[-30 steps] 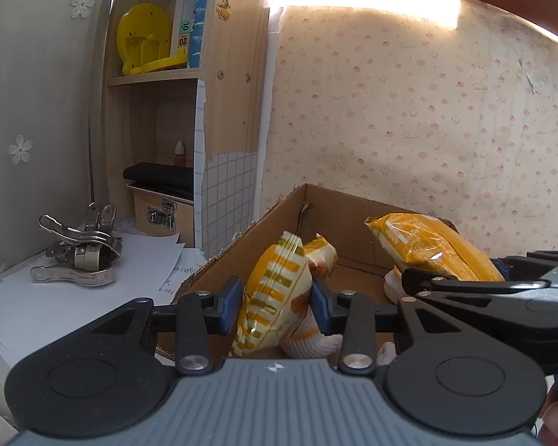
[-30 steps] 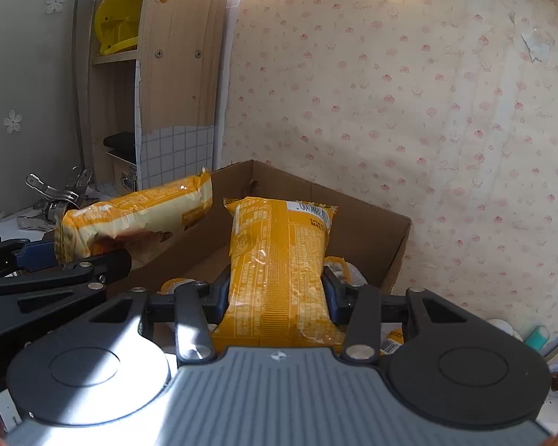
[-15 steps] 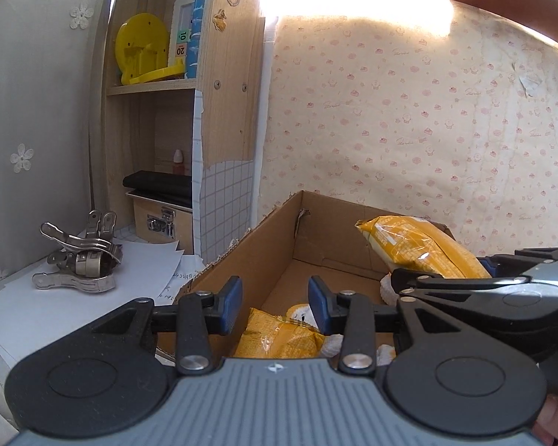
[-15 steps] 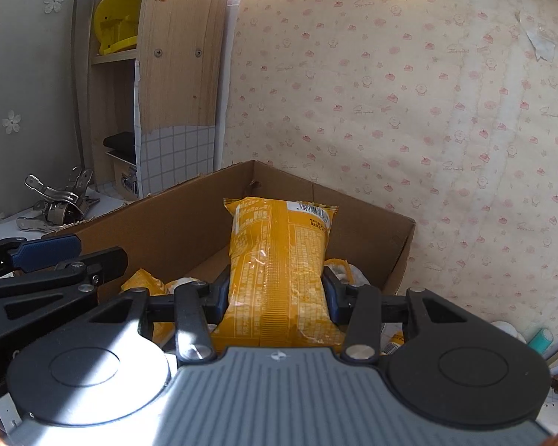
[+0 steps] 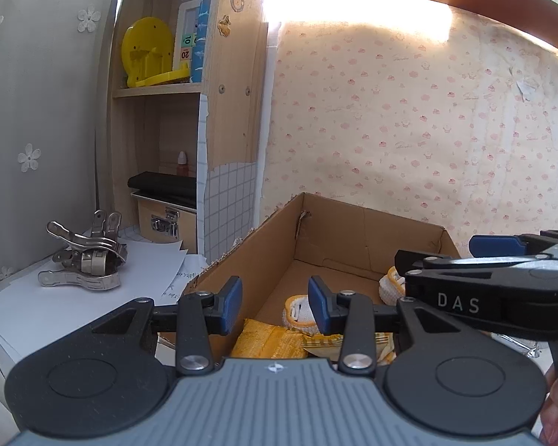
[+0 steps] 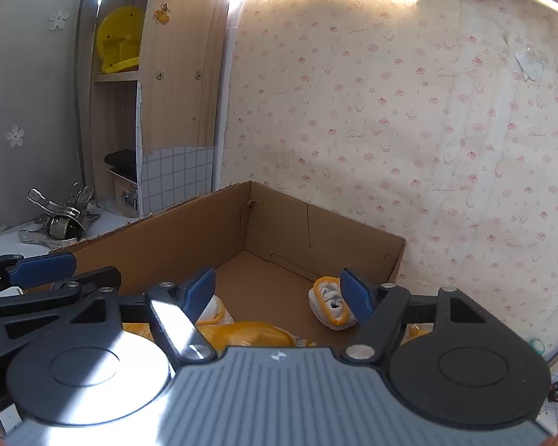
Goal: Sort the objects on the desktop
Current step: 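Open both grippers to drop the yellow packets into the box, then move both grippers back to the desk items beside the box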
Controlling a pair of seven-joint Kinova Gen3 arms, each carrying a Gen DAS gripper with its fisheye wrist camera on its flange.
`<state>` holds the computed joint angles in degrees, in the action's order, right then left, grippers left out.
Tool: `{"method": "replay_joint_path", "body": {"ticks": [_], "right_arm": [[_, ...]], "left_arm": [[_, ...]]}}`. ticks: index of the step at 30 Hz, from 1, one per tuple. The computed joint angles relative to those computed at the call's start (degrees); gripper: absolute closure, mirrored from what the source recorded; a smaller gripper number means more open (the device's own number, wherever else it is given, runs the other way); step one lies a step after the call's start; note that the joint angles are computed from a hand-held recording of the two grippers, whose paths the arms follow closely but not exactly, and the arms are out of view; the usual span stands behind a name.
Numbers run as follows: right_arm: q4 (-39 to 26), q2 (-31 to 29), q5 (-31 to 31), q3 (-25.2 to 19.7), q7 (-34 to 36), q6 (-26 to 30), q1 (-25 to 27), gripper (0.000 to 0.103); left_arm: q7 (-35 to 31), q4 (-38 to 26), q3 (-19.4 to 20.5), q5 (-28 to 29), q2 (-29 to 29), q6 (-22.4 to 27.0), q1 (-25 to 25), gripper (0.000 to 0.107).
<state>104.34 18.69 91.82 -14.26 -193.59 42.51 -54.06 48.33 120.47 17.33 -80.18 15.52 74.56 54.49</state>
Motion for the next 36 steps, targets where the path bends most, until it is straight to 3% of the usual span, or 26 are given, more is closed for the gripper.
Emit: {"method": "replay_joint_path", "body": {"ticks": [18, 20, 24, 27, 36], "right_arm": [[13.1, -9.44, 0.8, -5.3, -9.85, 12.51, -1.36, 0.03], [15.46, -10.79, 0.51, -6.17, -11.6, 14.47, -1.52, 0.03], [20.0, -13.34, -2.1, -7.9, -14.51, 19.47, -1.94, 0.02], [23.36, -15.36, -4.14, -8.75, -16.9, 21.35, -1.42, 0.019], [31.42, -19.53, -7.71, -9.35, -23.3, 21.01, 2.04, 0.014]], "left_arm": [[-2.42, -3.91, 1.41, -1.35, 1.95, 4.04, 5.88, 0.066], [-1.81, -4.14, 1.66, -2.46, 2.4, 4.15, 7.16, 0.063], [-2.14, -5.42, 1.99, -5.6, 4.6, 3.93, 9.82, 0.058], [-1.56, -6.1, 1.89, -9.23, 6.87, 3.06, 11.92, 0.052], [-5.63, -13.09, -0.57, -13.82, 14.17, -2.28, 15.31, 0.037]]}}
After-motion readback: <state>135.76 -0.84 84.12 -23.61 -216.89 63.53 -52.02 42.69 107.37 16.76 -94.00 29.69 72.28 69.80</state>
